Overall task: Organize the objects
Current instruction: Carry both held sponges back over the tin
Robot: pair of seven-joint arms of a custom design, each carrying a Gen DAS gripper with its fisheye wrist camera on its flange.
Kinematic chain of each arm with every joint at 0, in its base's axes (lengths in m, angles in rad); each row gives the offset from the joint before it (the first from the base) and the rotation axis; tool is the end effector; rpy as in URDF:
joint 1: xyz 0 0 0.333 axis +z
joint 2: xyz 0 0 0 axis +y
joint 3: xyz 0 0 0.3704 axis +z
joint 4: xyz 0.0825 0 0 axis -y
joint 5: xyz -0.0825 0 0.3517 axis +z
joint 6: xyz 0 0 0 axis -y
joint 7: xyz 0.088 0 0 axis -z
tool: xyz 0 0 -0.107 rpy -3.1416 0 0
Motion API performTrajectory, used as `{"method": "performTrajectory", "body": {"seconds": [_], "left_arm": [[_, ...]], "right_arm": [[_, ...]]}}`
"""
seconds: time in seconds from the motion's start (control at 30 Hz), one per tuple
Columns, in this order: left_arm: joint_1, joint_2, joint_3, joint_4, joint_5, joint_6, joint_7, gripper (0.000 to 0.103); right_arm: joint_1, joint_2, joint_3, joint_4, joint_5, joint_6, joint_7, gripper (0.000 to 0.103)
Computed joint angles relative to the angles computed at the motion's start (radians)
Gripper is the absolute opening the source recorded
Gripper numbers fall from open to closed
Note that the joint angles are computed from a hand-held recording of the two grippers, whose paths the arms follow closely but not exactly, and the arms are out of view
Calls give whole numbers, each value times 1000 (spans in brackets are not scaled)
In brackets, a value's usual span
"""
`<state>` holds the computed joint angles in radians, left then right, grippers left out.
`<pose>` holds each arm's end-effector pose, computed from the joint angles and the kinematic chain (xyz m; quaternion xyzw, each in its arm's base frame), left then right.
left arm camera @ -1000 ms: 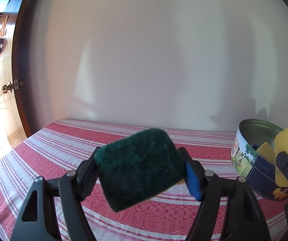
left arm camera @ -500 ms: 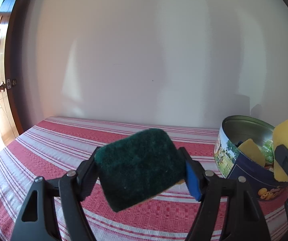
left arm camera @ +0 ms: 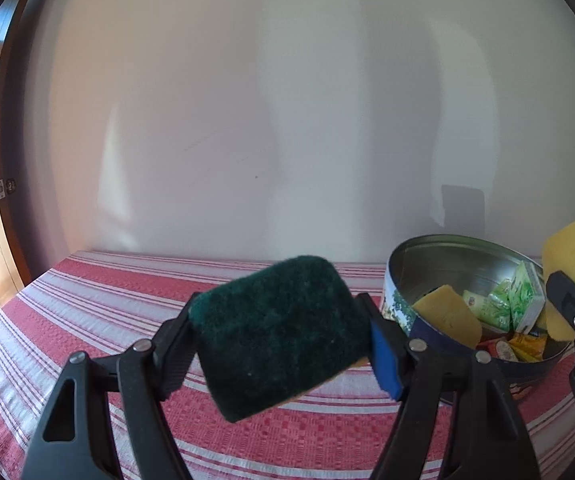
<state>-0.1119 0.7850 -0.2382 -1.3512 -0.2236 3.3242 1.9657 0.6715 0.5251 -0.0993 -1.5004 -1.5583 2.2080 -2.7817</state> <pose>0.7717 -0.1759 0.4629 -0.4853 0.6688 -0.4522 0.3356 0.6227 0.3810 0.4754 -0.4415 0.6478 -0.5248 0.3318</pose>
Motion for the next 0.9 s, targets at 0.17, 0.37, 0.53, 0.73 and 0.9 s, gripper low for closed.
{"method": "performTrajectory", "body": {"seconds": [0.17, 0.37, 0.53, 0.73, 0.9], "left_arm": [[18, -7, -54, -10, 20, 8, 12, 74], [19, -4, -93, 8, 39, 3, 24, 74], [13, 4, -116, 24, 52, -4, 33, 74], [-11, 10, -123, 44, 47, -25, 39, 74], [-19, 27, -136, 69, 47, -38, 51, 74]], "right_arm": [[-10, -43, 2, -64, -12, -25, 30, 26], [-41, -87, 24, -122, -26, -49, 66, 26], [-67, -115, 39, -162, -45, -64, 100, 26], [-92, -135, 54, -190, -38, -96, 96, 26], [-109, -155, 63, -216, -36, -111, 109, 26]]}}
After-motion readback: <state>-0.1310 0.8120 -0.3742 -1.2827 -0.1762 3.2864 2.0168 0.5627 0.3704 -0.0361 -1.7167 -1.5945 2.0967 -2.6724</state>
